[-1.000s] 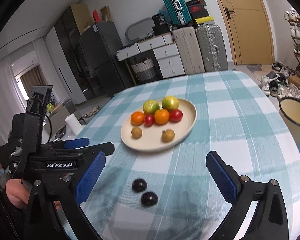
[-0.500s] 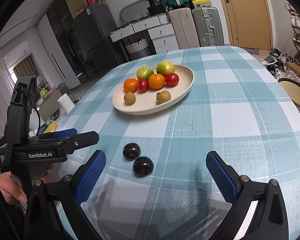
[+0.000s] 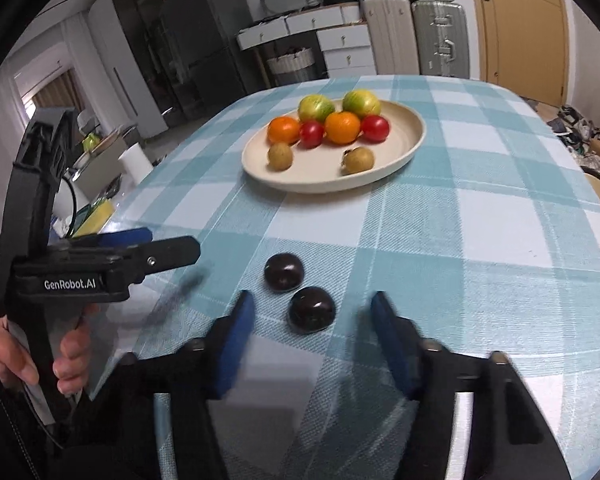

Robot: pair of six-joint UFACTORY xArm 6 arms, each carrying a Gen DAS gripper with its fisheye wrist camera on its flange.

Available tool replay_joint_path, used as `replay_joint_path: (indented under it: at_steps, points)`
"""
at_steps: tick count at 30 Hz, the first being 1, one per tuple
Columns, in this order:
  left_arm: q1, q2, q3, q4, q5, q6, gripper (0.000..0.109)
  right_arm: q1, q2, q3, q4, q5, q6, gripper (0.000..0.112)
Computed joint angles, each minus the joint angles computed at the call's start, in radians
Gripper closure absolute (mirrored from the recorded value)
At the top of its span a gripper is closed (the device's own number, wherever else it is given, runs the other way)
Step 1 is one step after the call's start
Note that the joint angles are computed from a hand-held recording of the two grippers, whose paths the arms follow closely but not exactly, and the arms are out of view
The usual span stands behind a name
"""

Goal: Organize fruits
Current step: 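Lower the right gripper onto a dark purple plum and close it, then grasp the other dark plum with the left gripper while the right gripper lifts its plum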

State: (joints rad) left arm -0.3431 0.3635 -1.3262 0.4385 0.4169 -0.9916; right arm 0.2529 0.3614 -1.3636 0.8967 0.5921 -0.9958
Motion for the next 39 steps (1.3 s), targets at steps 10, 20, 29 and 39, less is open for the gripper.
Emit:
replay_joint_path:
  at_steps: [10,20,29,39]
  points:
    - [-0.016,0.005,-0.006,-0.068,-0.037,0.086,0.007,-0.021,0.010,-0.012,0.047,0.036,-0.011,0.086]
    - [-0.057,0.081,-0.122,-0.125,-0.010,0.201,0.007,-0.064,0.003,-0.030,0.165,0.036,-0.078,0.086]
    - [-0.080,0.175,-0.236,-0.294,0.015,0.411,0.008,-0.094,0.049,-0.097,0.158,0.036,-0.027,0.086]
    - [-0.085,0.229,-0.301,-0.523,0.012,0.634,0.039,-0.107,0.073,-0.142,0.172,0.068,-0.030,0.086]
